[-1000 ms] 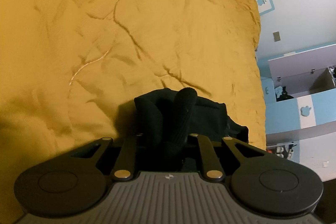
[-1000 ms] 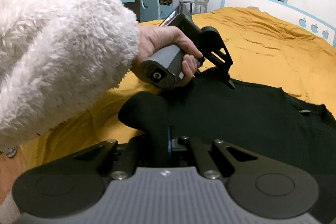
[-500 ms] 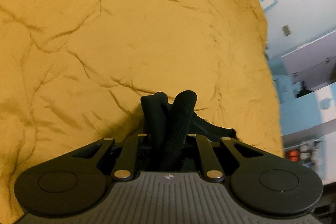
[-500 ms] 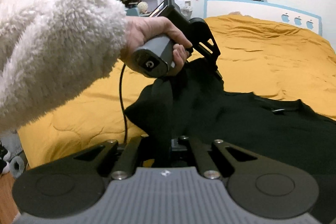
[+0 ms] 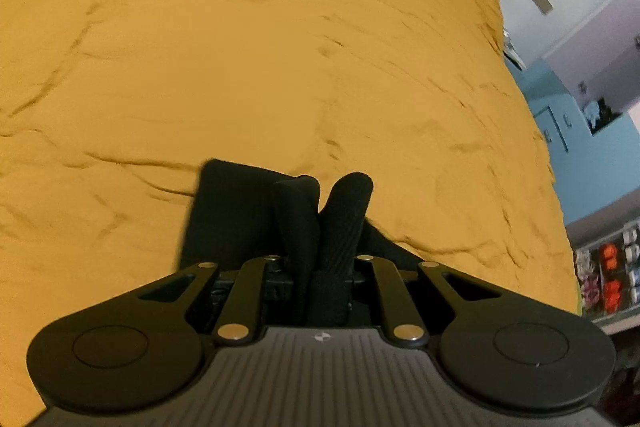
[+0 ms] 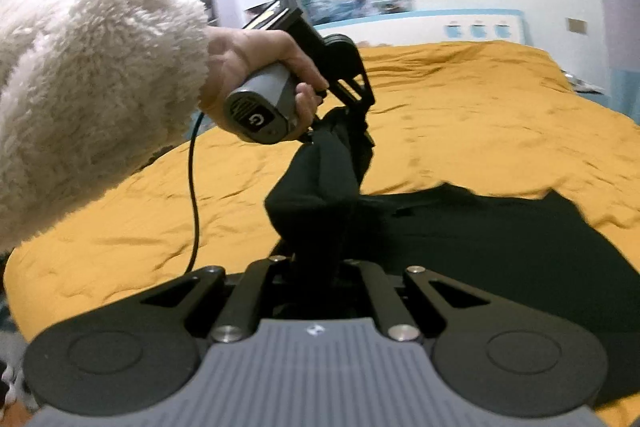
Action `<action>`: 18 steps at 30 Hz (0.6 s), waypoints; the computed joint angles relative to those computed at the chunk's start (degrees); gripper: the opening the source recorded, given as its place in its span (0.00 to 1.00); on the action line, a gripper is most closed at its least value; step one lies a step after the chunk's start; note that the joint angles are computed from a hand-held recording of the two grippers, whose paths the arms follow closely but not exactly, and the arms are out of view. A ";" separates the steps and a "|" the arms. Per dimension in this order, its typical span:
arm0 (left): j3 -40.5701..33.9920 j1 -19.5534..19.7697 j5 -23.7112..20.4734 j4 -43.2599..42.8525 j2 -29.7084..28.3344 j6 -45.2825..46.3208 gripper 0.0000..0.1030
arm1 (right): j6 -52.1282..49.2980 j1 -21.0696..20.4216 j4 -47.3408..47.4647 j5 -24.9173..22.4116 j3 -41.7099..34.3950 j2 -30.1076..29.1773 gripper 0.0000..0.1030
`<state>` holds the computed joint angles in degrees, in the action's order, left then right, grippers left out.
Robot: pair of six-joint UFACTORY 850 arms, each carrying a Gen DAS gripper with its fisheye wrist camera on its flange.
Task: Fold small clothes
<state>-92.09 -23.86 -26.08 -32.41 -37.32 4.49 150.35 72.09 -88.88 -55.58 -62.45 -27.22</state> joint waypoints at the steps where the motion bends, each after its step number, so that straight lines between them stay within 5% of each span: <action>1: -1.11 -1.04 0.10 1.28 -0.90 -1.47 0.13 | 1.43 0.16 0.21 -0.76 1.67 0.94 0.00; 18: -15.89 -12.27 -5.18 14.80 -12.42 -13.59 0.13 | 22.75 2.50 7.71 -6.44 20.66 10.27 0.00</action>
